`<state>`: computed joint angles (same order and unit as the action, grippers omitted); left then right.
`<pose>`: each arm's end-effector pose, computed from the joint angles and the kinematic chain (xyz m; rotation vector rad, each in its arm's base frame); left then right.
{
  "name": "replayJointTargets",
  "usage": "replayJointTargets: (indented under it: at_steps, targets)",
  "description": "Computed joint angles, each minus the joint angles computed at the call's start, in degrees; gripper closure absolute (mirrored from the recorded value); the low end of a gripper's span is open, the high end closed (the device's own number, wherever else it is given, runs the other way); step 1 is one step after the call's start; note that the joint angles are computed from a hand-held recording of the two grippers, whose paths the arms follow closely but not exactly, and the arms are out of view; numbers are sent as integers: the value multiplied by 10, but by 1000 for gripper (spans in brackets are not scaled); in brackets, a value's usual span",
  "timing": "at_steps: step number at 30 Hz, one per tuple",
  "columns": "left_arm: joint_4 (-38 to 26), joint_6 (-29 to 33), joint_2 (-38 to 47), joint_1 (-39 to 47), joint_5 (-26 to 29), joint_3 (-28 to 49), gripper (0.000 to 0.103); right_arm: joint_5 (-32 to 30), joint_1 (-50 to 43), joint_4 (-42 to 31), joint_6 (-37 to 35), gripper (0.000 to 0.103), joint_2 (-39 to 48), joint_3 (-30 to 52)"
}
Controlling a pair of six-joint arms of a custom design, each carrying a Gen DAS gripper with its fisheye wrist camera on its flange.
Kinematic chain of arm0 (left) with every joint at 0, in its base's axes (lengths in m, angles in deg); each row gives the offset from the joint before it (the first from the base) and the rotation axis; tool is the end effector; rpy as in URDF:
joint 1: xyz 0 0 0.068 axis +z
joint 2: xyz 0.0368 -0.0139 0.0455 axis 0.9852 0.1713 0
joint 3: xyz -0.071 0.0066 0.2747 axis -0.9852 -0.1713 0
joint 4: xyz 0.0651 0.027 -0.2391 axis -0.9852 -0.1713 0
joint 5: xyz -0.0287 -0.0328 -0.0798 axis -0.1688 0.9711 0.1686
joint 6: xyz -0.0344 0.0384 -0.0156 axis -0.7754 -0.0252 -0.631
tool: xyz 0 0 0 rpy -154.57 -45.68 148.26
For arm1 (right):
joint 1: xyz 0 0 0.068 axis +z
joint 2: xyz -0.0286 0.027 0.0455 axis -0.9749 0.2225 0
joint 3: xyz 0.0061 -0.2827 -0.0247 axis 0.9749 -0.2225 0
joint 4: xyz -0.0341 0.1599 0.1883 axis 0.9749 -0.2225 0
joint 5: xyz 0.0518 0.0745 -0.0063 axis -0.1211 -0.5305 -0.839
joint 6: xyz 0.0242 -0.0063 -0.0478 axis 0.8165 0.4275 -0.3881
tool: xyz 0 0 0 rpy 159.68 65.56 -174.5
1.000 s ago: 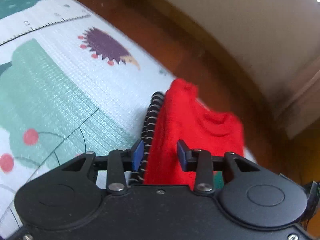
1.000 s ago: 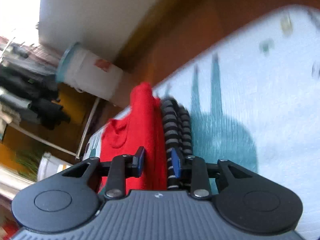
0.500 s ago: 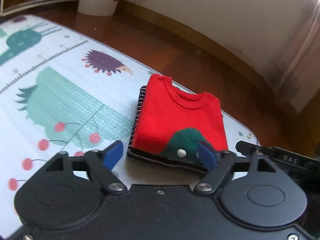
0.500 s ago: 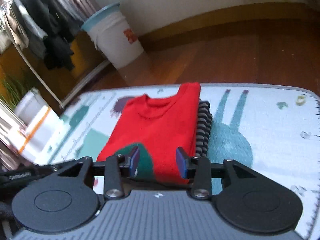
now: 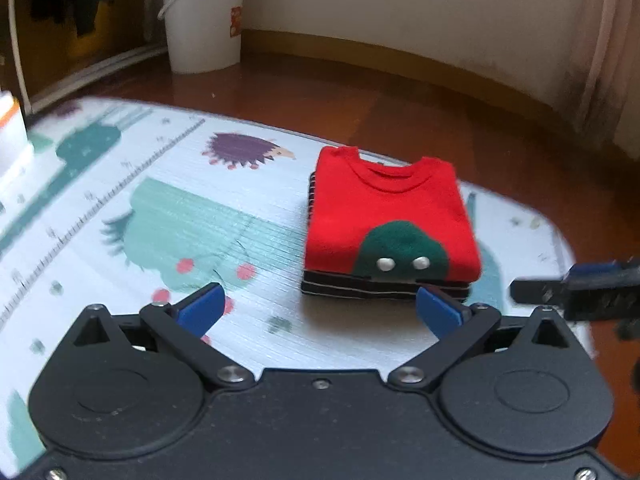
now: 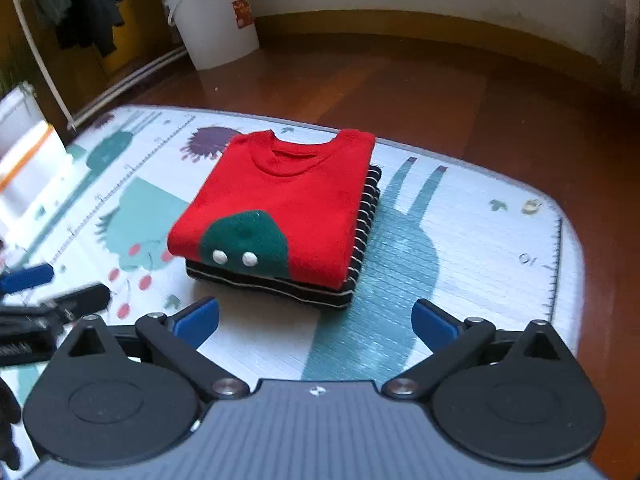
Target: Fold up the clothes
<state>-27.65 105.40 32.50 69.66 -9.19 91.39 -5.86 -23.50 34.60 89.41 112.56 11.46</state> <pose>0.3749 -0.0931 0.1246 1.4048 2.0319 -0.7042 0.1613 0.1815 0.0940 1.3395 2.0683 -0.2305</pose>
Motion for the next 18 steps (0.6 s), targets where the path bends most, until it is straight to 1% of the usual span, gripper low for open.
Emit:
replayJointTargets:
  at_steps: [1, 4, 6, 9, 11, 18]
  targets:
    - [-26, 5, 4, 4, 5, 15, 0, -5, 0, -9, -3, 1, 1, 7]
    - [-42, 8, -4, 10, 3, 18, 0, -10, -2, -32, 0, 1, 3, 25]
    - [-79, 13, 3, 14, 1, 39, 0, -12, -6, -39, -5, 1, 7, 37]
    - [-122, 14, 9, 24, 19, 60, 0, -13, -8, -44, -23, 1, 12, 52]
    - [-117, 17, 0, 26, 18, 52, 0, -14, -7, -55, -30, 1, 19, 65]
    - [-115, 31, -12, 28, 17, 38, 0, -26, 3, -70, -12, 1, 27, 74]
